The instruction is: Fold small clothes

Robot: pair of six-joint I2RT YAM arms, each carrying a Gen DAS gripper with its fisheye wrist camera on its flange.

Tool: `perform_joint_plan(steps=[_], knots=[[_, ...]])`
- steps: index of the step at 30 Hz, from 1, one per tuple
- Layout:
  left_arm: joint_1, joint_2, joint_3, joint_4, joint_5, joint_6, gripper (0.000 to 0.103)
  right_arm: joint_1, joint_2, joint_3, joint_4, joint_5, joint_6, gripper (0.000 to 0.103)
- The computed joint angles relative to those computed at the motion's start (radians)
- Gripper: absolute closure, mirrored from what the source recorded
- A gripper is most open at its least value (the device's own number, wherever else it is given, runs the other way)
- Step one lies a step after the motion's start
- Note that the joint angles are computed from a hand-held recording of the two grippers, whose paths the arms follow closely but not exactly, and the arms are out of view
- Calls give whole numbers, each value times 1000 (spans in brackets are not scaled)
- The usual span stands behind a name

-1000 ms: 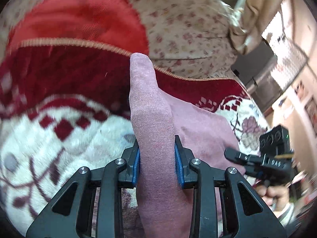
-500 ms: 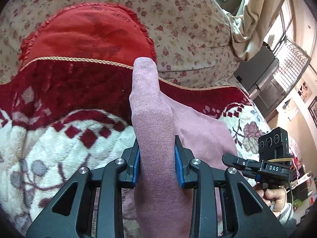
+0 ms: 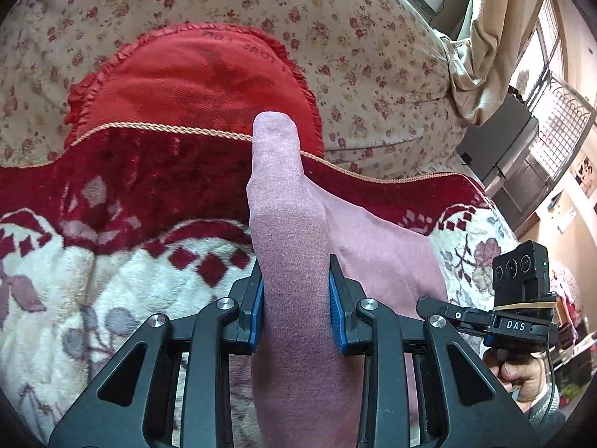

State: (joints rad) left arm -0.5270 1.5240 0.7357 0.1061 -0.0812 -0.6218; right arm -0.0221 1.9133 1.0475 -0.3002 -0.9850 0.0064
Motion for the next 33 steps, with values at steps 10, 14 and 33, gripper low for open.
perform_joint_plan(steps=[10,14,33], knots=[[53,-66,-54,-23,-13,-10,75,85,6,8,62,24,44,81],[75,-77,-61,-39,-10,-10,75,116,7,10,80,42,58,81],[243,49,-70,-93,211,-159,65,212,88,89,43,173,105,79]])
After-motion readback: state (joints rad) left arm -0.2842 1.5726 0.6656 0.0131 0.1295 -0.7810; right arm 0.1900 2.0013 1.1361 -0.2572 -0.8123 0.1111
